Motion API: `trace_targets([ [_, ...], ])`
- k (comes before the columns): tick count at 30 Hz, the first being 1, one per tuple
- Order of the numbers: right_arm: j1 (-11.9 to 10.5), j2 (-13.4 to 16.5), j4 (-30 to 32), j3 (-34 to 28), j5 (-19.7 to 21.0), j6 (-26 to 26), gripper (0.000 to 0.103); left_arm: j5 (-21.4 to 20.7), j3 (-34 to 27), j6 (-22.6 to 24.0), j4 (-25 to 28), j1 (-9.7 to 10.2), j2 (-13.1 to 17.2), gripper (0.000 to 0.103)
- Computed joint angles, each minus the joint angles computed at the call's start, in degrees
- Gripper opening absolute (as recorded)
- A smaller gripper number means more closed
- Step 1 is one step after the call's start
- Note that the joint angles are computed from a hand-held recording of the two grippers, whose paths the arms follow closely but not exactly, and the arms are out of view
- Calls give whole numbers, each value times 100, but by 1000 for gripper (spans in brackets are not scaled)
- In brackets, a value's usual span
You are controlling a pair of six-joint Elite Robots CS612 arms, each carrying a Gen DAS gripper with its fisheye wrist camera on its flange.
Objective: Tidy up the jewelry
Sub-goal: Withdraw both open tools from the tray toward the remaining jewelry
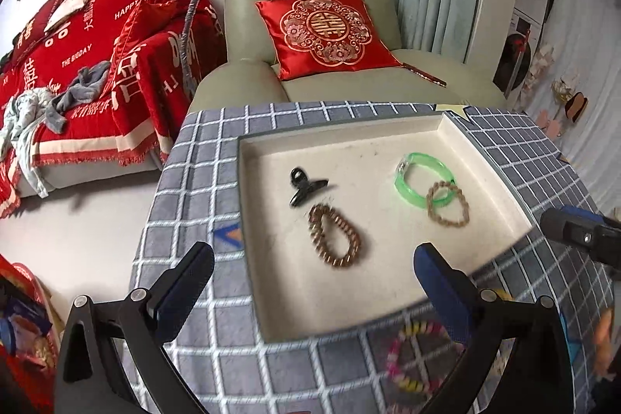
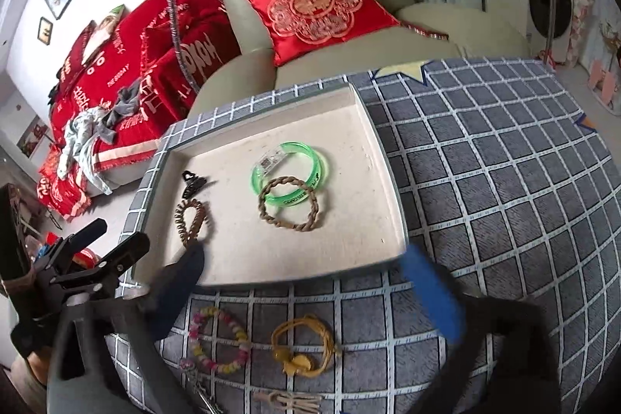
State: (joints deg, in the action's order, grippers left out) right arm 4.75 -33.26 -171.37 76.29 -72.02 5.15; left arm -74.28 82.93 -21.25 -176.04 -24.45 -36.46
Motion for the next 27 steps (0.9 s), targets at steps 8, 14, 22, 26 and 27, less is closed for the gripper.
trace_targets([
  [8,68,-250,263,295,-24,-397,103,-4,669,-381,-277,75,-318,103],
  [14,125,-374,373,514,-26,-625,103,-235,1081,-646,-247,102,-473,103],
  [22,169,-478,609,805,-38,-938,103,-181,1565,-917,-326,-53,-563,103],
  [26,228,-533,558,1034,-209,-1257,103,-315,1633,-1045,-275,-91,-544,103],
  [27,243,-548,527,1100,-262,-1344,103,-300,1644,-1081,-275,-108,-535,103],
])
